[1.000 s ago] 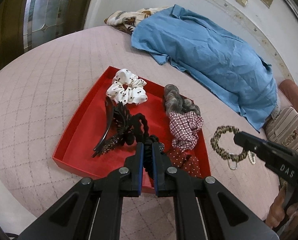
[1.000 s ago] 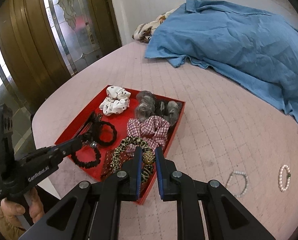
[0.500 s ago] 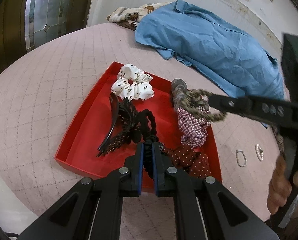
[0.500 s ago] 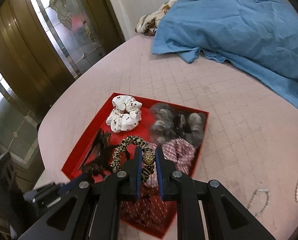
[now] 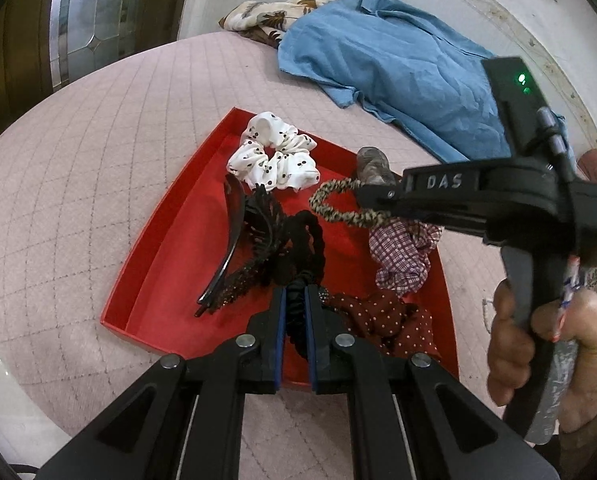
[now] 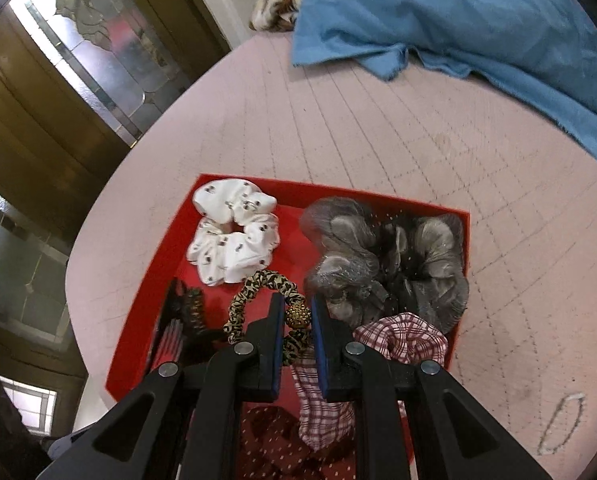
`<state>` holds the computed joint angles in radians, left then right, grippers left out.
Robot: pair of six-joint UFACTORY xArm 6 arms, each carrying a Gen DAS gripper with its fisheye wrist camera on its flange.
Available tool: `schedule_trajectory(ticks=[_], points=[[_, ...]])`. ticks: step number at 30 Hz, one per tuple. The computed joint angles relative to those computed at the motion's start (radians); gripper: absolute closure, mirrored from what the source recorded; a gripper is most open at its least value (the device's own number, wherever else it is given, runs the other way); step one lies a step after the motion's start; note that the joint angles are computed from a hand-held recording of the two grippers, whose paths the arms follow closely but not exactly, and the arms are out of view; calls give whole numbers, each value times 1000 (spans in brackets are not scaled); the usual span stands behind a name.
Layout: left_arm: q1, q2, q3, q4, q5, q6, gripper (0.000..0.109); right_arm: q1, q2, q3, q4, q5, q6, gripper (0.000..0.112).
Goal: Organize jewelry
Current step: 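Carry both items to the red tray and open both tools to release, then move both tools back toward the remaining bracelets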
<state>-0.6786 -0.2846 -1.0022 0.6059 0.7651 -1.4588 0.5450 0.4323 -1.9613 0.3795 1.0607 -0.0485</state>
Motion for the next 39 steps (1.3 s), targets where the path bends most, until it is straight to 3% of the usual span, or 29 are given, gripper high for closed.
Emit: schedule_trajectory(ticks=[6, 8, 11, 17, 21, 22, 24, 28, 31, 39], points=[[5, 0, 2, -2, -6, -8, 96, 3, 5, 14, -10, -19, -12, 97], [10, -7, 12, -10, -21, -12, 79, 1, -1, 18, -9, -23, -22, 91], [11, -30, 34, 20, -45, -53, 63, -3, -15, 21, 2, -32, -40, 73], [10, -54, 57, 75, -117, -97, 57, -47, -127, 114, 70, -113, -134, 57], [8, -50, 49, 94, -119, -112, 55, -86, -176, 188, -81, -171, -23, 57], [9, -49, 49, 92, -120, -114, 55, -93, -174, 193, -113, -155, -1, 57], [7, -53, 52, 90, -121, -118, 55, -106, -175, 216, -111, -129, -6, 76], [4, -55, 51, 93, -119, -118, 55, -100, -184, 261, -63, -100, -50, 80], [-1, -50, 40, 96, -105, -114, 55, -76, -183, 272, -102, -74, -39, 102], [-27, -13, -25, 122, -12, -67, 55, -69, -294, 436, -177, -157, 55, 105]])
